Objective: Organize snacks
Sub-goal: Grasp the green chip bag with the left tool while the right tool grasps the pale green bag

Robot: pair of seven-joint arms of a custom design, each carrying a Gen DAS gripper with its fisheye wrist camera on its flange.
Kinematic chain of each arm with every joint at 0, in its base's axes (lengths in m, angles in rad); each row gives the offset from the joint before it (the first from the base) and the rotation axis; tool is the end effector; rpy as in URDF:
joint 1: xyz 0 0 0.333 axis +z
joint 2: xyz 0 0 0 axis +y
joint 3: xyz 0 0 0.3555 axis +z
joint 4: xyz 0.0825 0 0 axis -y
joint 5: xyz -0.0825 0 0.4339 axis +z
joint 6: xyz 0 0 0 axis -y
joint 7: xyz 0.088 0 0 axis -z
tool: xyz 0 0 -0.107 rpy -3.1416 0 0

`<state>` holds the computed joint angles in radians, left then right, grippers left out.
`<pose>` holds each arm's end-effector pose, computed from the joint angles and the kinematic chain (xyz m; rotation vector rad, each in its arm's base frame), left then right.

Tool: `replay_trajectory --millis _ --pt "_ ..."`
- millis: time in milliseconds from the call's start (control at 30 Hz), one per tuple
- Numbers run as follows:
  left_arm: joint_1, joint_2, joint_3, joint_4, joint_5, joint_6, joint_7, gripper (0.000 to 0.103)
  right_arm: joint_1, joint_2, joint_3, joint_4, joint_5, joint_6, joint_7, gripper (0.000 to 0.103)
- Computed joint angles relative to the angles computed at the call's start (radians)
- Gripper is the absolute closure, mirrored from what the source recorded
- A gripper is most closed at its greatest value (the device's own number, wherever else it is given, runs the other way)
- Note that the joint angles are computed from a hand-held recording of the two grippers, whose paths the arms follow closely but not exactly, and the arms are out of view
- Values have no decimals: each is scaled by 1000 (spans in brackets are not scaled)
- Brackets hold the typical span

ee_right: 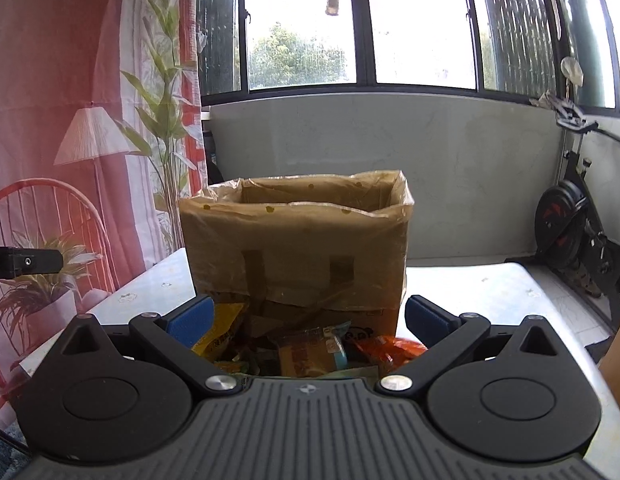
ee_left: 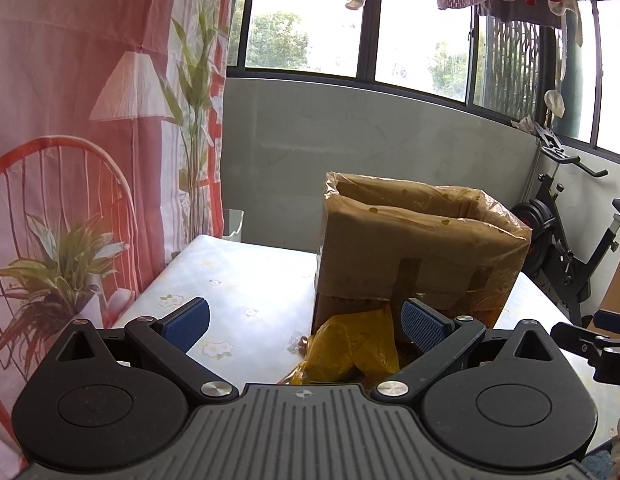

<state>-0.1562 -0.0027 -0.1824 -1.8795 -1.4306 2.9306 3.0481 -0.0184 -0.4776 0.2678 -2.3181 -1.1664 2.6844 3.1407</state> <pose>0.6247 -0.1533 0.6081 -1.0792 1.8993 -1.3758 0.4618 0.1690 0.6139 -1.1667 1.7785 -1.1069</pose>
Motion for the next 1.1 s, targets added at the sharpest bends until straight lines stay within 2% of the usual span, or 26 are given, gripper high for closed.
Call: replay_trajectory --millis 67,200,233,300,400,467,600,867,1100 --pt "-1 21 -3 10 16 -6 -16 0 2 14 -7 -10 12 6 1 0" --pt "6 61 -16 26 72 -8 -86 1 14 51 -6 -7 23 -60 -33 0" --pt "8 71 -21 30 77 0 -92 1 18 59 -16 -11 20 -50 -30 0" --pt "10 86 -32 31 104 23 -117 1 18 69 -42 -24 -4 24 3 0" --pt "11 97 -42 11 227 49 -226 1 0 89 -48 -29 -53 82 80 0" --pt "10 92 -41 -15 351 47 -348 1 18 112 -62 -21 -12 76 38 0" --pt "30 104 -66 -19 392 46 -362 1 45 152 -72 -2 54 40 -45 0" --pt "50 133 -87 -18 481 26 -415 1 78 196 -98 10 132 -6 -116 2" --pt "60 149 -92 -16 591 -11 -523 2 75 197 -116 -7 156 49 -126 2"
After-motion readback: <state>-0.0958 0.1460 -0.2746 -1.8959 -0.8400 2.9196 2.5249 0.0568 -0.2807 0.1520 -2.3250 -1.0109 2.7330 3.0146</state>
